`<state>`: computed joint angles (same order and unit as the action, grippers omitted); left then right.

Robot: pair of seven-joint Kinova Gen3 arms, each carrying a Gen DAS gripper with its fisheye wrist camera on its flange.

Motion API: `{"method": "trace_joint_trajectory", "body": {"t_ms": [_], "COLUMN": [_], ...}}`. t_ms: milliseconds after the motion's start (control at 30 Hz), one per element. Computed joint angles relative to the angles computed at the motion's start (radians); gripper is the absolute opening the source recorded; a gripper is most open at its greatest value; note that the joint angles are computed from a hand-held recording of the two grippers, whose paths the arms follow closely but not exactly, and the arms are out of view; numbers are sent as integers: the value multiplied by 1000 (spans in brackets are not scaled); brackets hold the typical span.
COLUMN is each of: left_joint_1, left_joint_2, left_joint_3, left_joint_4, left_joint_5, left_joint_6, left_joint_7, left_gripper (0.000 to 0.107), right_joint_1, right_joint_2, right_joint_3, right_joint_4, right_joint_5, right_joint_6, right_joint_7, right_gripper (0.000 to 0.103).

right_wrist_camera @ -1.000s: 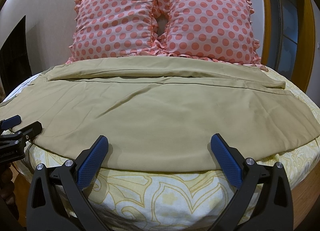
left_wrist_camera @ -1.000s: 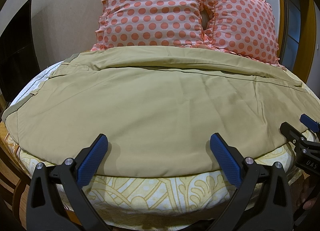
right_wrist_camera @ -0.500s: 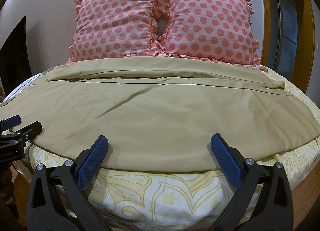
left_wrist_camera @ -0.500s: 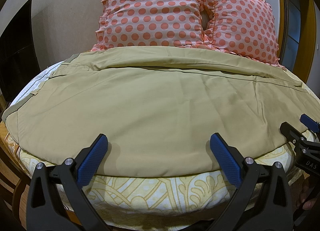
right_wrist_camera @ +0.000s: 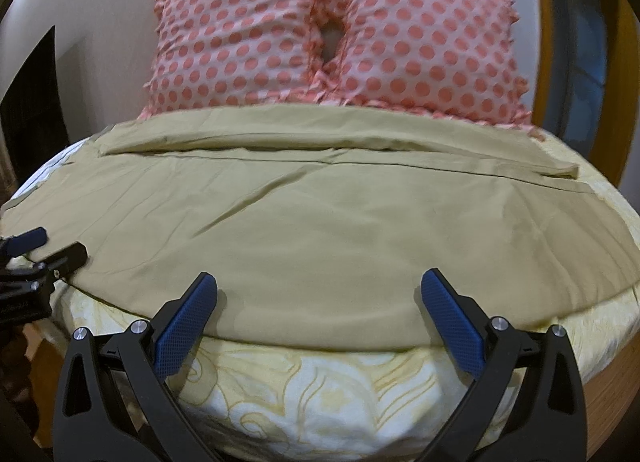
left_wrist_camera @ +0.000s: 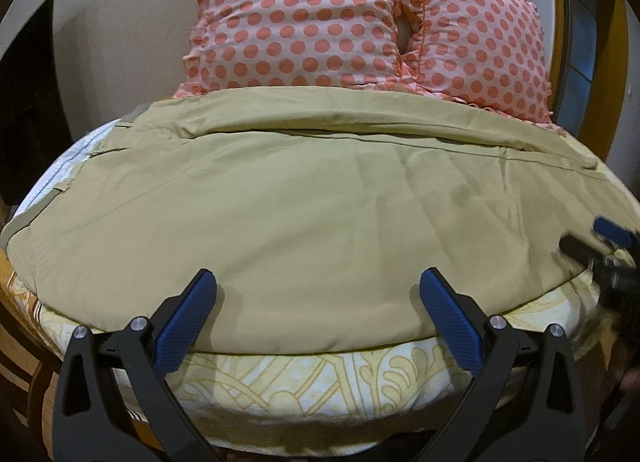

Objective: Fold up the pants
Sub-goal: 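Grasp the trouser leg hem with the right gripper and lift it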

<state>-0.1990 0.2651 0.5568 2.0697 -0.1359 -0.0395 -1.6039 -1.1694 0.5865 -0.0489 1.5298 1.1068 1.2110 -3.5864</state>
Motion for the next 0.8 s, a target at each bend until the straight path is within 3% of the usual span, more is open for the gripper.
{"method": "trace_joint_trajectory", "body": {"t_ms": [100, 200, 300, 333, 367, 433, 467, 600, 733, 800], "left_joint_1": [8, 118, 142, 158, 167, 154, 139, 138, 165, 169], "left_joint_2": [-17, -19, -3, 5, 10, 31, 40, 66, 91, 105], "left_joint_3": [-30, -155, -183, -200, -209, -190, -174, -169, -199, -204], "left_joint_4": [-5, -38, -85, -104, -115, -153, -167, -203, -234, -254], "left_joint_5": [-18, 12, -15, -14, -11, -8, -5, 20, 54, 73], "left_joint_6": [-51, -70, -49, -37, -30, -2, 4, 30, 63, 87], "left_joint_7": [18, 13, 49, 50, 50, 48, 44, 22, -12, -32], "left_gripper": [101, 101, 101, 101, 101, 101, 101, 101, 101, 101], "right_joint_1": [114, 226, 365, 411, 457, 550, 596, 763, 781, 766], "right_joint_2": [-69, -139, -200, -208, -210, -193, -178, -93, -39, 2], "right_joint_3": [-119, -133, -72, -47, -15, 37, 50, 62, 163, 208], "right_joint_4": [35, 39, 18, 8, 0, -25, -47, -195, -258, -312], "right_joint_5": [80, 61, -55, -96, -137, -218, -259, -421, -511, -526], "right_joint_6": [67, 80, -28, -68, -109, -168, -184, -169, -166, -105], "right_joint_7": [-22, 4, 48, 58, 67, 84, 95, 210, 216, 253], "right_gripper": [102, 102, 102, 95, 87, 55, 50, 49, 49, 49]}}
